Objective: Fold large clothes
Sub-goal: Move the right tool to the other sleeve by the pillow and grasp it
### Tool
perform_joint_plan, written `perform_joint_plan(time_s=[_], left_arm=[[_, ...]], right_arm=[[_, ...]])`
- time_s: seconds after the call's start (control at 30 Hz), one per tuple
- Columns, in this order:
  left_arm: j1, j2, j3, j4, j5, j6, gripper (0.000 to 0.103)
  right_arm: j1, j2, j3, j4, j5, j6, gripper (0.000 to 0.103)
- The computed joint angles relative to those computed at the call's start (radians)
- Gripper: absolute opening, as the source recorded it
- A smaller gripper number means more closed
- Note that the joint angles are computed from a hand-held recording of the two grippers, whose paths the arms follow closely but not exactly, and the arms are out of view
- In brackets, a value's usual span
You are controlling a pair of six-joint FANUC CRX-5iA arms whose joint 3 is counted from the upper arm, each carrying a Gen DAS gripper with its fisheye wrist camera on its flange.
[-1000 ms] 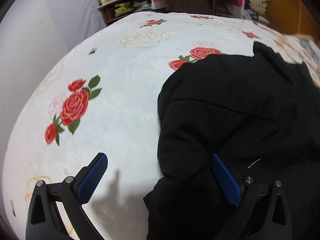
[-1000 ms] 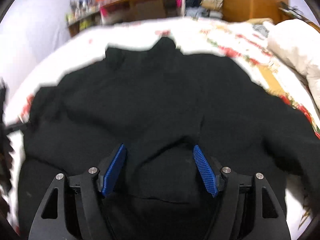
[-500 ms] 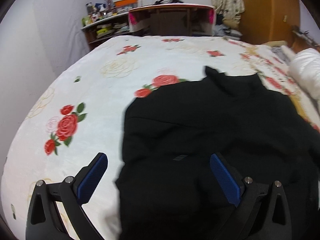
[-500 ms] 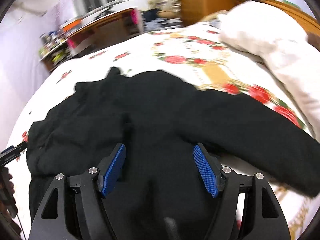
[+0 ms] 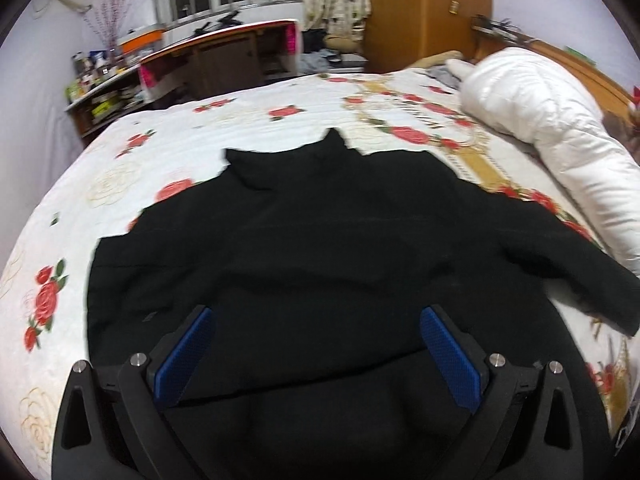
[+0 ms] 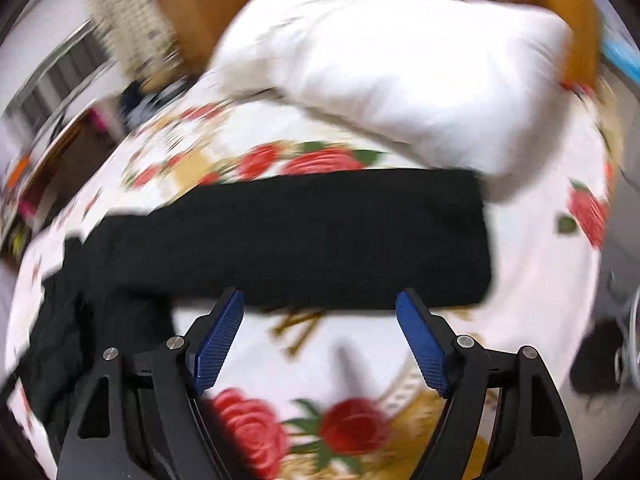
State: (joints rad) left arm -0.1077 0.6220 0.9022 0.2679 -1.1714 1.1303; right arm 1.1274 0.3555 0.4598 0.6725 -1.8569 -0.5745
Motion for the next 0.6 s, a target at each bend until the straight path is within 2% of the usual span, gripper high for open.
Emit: perform_joint_plan(time_s=[0.13,0.27,0.37,0.43,0.5,0.6], left_arm=[[-0.038,0.007,0.009,0.022,-0.003,-0.018,0.103],[-0.065,0.035,0.046,0.055,-0.030,-0.002,0.103],[-0.093,0.049,0.061,0.052,-0.037,0.009,0.103],[-0.108,0.037,0.038,0.044,-0.019,-0.011,0.103],[-0.122,0.048,0.052,0.043,-0.034,-0.024,0.103],[-0.134,0.050,0.050,0.045,-0.037,-0.029,0.103]], right_arm=[[0.021,-0.100,-0.145,-0.035,0.002,-0.187,0.079],[0.022,-0.138,-0.209,-0.069,0.004,-0.271,0.079],[0.011,-0.161,-0.250,-0.093,0.016,-0.298,0.079],[0.009,-0.191,-0.293,-0.104,0.045,-0.327,0.079],[-0.006,-0.212,-0.327,-0.120,0.078,-0.356,0.079],[-0.031,-0.217,-0.340,-0.136,0.096,-0.341,0.079]])
